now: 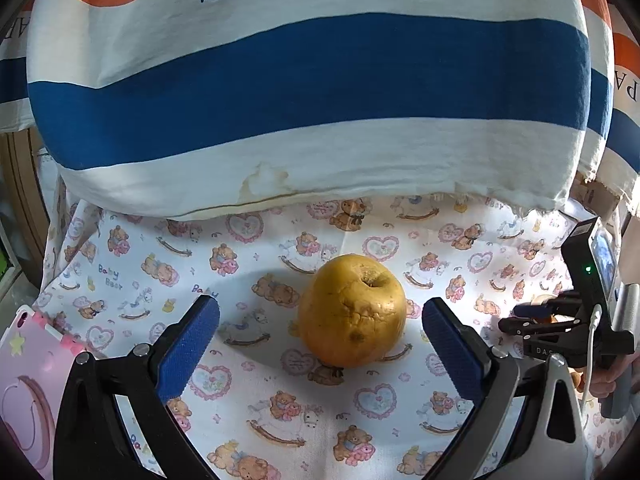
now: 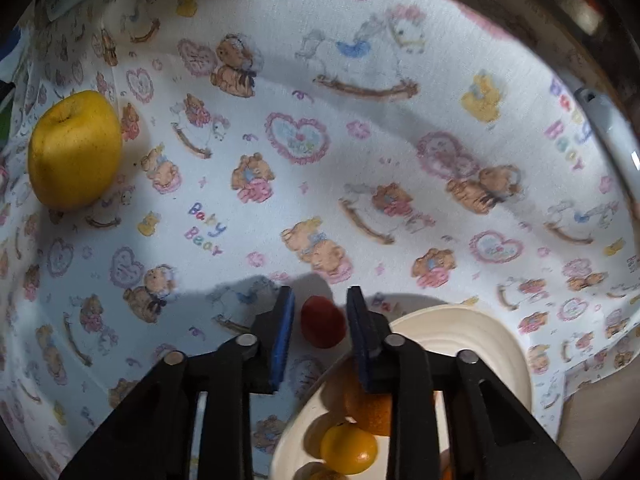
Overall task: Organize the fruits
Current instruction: 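Move the left tool over the large yellow apple while the right tool reaches a cherry tomato, then close the right tool on the cherry tomato and lift it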
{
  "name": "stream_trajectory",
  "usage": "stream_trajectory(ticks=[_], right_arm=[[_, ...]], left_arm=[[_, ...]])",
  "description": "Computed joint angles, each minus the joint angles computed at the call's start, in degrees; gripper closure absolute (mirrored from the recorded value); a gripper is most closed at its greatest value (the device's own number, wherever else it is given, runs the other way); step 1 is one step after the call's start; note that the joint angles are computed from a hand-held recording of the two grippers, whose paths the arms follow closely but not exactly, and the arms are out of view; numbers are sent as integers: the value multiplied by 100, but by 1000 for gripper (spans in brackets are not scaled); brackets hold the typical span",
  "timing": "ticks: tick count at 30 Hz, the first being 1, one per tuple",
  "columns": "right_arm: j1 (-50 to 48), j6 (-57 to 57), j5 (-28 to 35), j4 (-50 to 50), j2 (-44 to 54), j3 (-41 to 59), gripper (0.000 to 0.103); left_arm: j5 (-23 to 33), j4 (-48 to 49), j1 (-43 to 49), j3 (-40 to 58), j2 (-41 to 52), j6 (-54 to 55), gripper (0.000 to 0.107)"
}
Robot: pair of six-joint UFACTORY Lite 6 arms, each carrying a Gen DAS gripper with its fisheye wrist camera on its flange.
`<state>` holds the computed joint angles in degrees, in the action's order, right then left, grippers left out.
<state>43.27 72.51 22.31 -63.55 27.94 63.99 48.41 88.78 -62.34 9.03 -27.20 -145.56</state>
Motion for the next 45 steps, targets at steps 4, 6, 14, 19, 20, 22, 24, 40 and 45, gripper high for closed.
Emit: stream_trajectory(ticks=[4,6,14,19,20,22,24,40,45], right_arm=[[175,426,183,-316,51,-11,81],[294,807,96,-428,-73,-131,81],[815,2154,-600,-902,-791,-635,81],[994,3229,-657,-1663,-50,-291,81],[984,3458,-654,-1844,86,-227,81],[1039,3938,-525,-2250,149,-237,81],[1069,4155,-499,-2429,177,-245,81],[1350,6859,416,-4769,-824,-1901,80],[1627,8163,1418,-5804,-1573,-2815,80]], left_arm=[[146,-197,-120,-30,-201,123,6],[176,-257,-138,-43,-293,177,6],[643,-665,-608,20,-542,483,6],[688,-758,-668,-21,-732,556,6],[704,-794,-694,-45,-796,574,6],[704,-834,-693,-82,-923,623,6],[771,-904,-754,-104,-1005,646,6],[781,-830,-786,-95,-851,563,6],[844,-715,-770,-141,-821,548,6]])
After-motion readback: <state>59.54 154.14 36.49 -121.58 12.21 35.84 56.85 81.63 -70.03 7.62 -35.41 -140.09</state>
